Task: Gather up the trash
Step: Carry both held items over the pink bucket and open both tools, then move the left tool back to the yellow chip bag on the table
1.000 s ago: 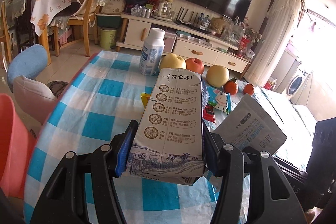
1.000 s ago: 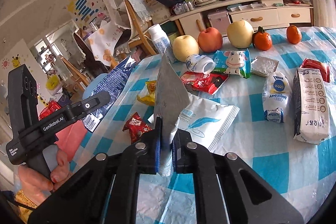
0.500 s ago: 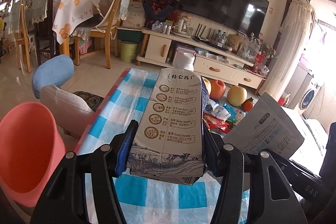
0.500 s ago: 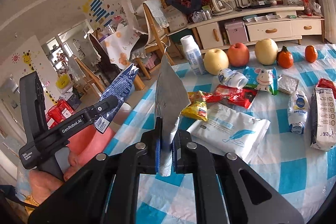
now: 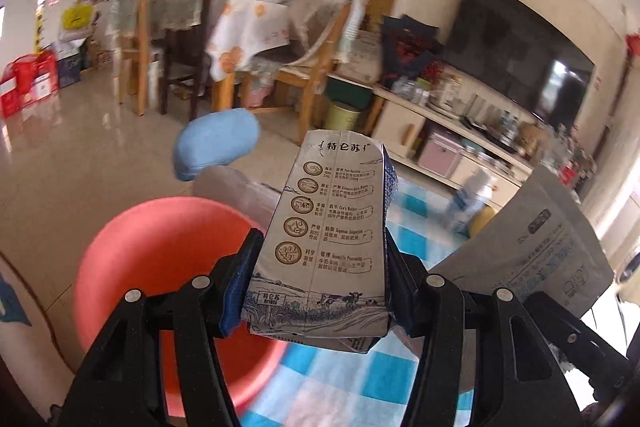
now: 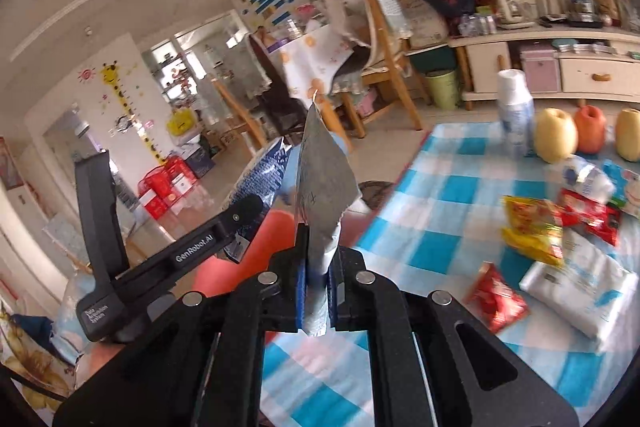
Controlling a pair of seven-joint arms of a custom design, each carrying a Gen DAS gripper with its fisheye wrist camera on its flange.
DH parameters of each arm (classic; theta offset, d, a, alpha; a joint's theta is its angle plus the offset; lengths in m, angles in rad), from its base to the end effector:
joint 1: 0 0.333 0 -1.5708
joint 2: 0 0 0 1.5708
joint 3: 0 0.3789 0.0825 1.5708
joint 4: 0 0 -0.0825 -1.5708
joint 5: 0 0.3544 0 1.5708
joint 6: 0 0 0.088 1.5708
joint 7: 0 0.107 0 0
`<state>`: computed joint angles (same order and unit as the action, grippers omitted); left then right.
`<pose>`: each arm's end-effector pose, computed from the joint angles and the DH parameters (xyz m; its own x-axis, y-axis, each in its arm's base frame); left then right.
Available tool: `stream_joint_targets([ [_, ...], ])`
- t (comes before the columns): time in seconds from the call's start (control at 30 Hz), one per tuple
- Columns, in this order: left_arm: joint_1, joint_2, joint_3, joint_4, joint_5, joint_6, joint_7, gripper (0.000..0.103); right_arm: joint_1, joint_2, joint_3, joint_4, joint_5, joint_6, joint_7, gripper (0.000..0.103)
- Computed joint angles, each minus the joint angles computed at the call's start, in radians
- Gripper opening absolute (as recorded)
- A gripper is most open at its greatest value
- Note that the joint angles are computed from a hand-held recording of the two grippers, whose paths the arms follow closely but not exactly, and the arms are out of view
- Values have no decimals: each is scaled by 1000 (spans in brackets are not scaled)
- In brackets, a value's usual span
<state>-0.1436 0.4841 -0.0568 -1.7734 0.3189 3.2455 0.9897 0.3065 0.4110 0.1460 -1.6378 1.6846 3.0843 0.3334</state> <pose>0.6917 -0.1634 0.4811 -0.0685 -0.9632 0.2599 -0.5861 -0.1719 -0.7918 0.6484 0.2053 0.4955 0.2380 -0.8549 -0.4609 -0.5910 0.2491 -0.7673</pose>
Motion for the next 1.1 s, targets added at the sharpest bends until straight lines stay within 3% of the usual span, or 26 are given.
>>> stream_joint_targets([
  [0.13,-62,-1,138,0,-32,-33,-79,58,25,82,12,93,-237,-38,205,9],
  [0.23,-49,10,158,18,-34,-74,-124,58,51,152,-1,175,-401,-87,362,10],
  [0.37,-34,36,172,64,-6,-172,-177,59,104,254,-67,295,-621,-182,605,12],
  [0.43,-15,53,162,95,5,-213,-200,59,156,306,-154,350,-754,-227,790,22],
  [0.47,-1,58,152,96,14,-214,-207,60,170,325,-177,372,-798,-240,848,35],
  [0.5,-4,63,162,101,28,-215,-226,62,161,331,-165,372,-807,-239,859,48],
  [0.53,-19,68,190,100,50,-206,-256,68,154,326,-155,354,-809,-220,872,56],
  [0.57,-54,74,242,99,80,-190,-304,72,144,312,-135,321,-799,-184,872,66],
  [0.6,-106,78,311,90,114,-163,-367,73,128,295,-106,283,-785,-142,853,67],
  [0.67,-188,84,426,65,163,-91,-471,81,129,259,-101,205,-801,-66,861,71],
  [0.73,-286,107,559,39,179,15,-545,83,162,217,-144,115,-845,6,896,75],
  [0.83,-414,154,712,31,136,111,-530,87,235,172,-238,-6,-914,107,947,79],
  [0.9,-407,154,687,29,133,156,-492,88,332,149,-358,-90,-957,167,1000,84],
  [1.0,-302,126,533,48,167,158,-435,88,461,136,-511,-191,-995,246,1031,88],
  [1.1,-280,119,480,59,174,166,-372,88,530,124,-587,-274,-1012,343,1015,93],
])
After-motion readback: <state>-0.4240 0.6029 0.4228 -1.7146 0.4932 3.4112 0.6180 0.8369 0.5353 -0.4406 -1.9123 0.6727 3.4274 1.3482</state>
